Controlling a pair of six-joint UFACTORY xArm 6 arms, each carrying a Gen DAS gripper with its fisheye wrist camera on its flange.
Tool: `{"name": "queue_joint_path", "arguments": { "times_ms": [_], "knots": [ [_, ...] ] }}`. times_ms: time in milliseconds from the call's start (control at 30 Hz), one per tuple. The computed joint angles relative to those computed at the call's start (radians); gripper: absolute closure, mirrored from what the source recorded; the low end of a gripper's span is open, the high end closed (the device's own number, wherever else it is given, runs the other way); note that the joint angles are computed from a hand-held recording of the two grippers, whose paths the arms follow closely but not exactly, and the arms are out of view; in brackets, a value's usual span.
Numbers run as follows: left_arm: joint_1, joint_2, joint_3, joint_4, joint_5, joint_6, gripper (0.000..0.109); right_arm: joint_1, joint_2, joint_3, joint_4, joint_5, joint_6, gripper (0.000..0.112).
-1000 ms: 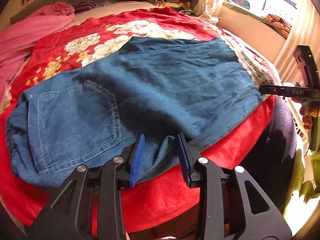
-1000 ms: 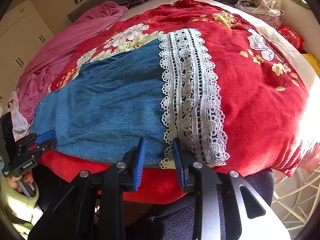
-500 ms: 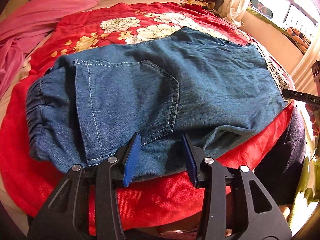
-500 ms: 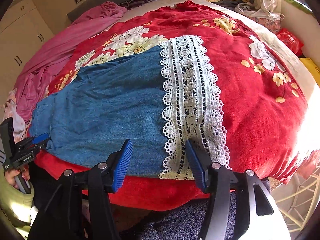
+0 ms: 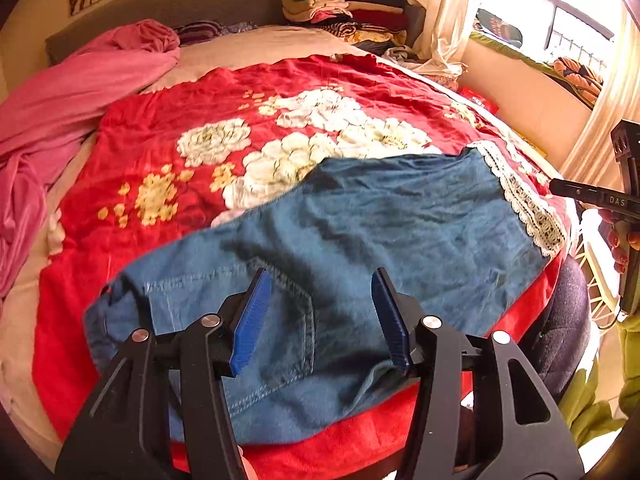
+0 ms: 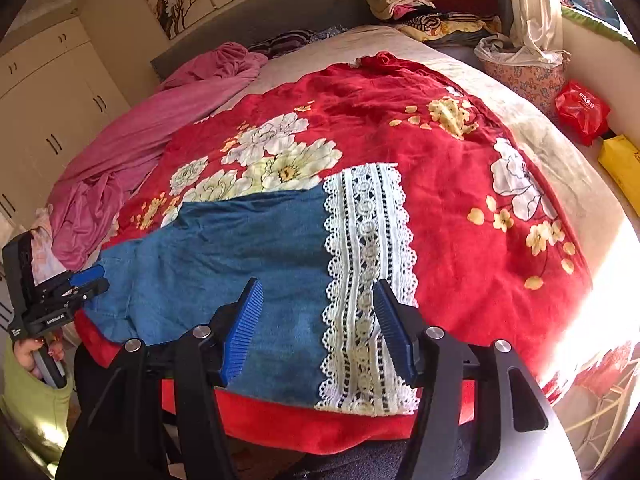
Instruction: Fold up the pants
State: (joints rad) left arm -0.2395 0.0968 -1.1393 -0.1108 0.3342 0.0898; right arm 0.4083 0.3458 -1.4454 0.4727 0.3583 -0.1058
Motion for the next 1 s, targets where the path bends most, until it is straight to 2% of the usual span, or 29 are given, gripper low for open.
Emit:
{"name": "queue_joint_path", "arguments": {
  "times_ms": [133,300,367,700,733,800,867,933,1000],
  "knots": [
    [-0.013,0.113,-0.17,-0.082,0.042,0.082,0.057,-0.041,0.093,-0.153,-0.019,0.062,0.016,0.055],
    [-0.002,0.279,-0.396,-0.085,0.126,0.087,0.057,-0.085,0.24,-0.372,0.019,0.171,0.01,0.055],
    [0.001,0.335,-0.474,-0.09,0.16,0.099,0.057,-0.098,0.296,-0.452,-0.013,0.216,0.046,0.055],
    [0.021,0.549,-0.742,-0.113,0.302,0.125,0.057,-0.127,0.572,-0.84,0.039,0.412,0.01,0.056],
    [0.024,0.568,-0.764,-0.128,0.311,0.131,0.057,-0.128,0.606,-0.886,0.035,0.435,0.012,0.056],
    [0.031,0.602,-0.802,-0.16,0.329,0.14,0.057,-0.134,0.679,-0.988,0.053,0.501,0.018,0.066],
    [0.036,0.629,-0.833,-0.203,0.349,0.161,0.057,-0.135,0.707,-1.01,0.093,0.519,0.013,0.073],
    [0.041,0.654,-0.863,-0.244,0.377,0.182,0.057,-0.13,0.675,-0.943,0.127,0.475,-0.02,0.076],
    [0.041,0.676,-0.89,-0.255,0.396,0.186,0.057,-0.128,0.636,-0.875,0.173,0.437,-0.065,0.085]
  ]
}}
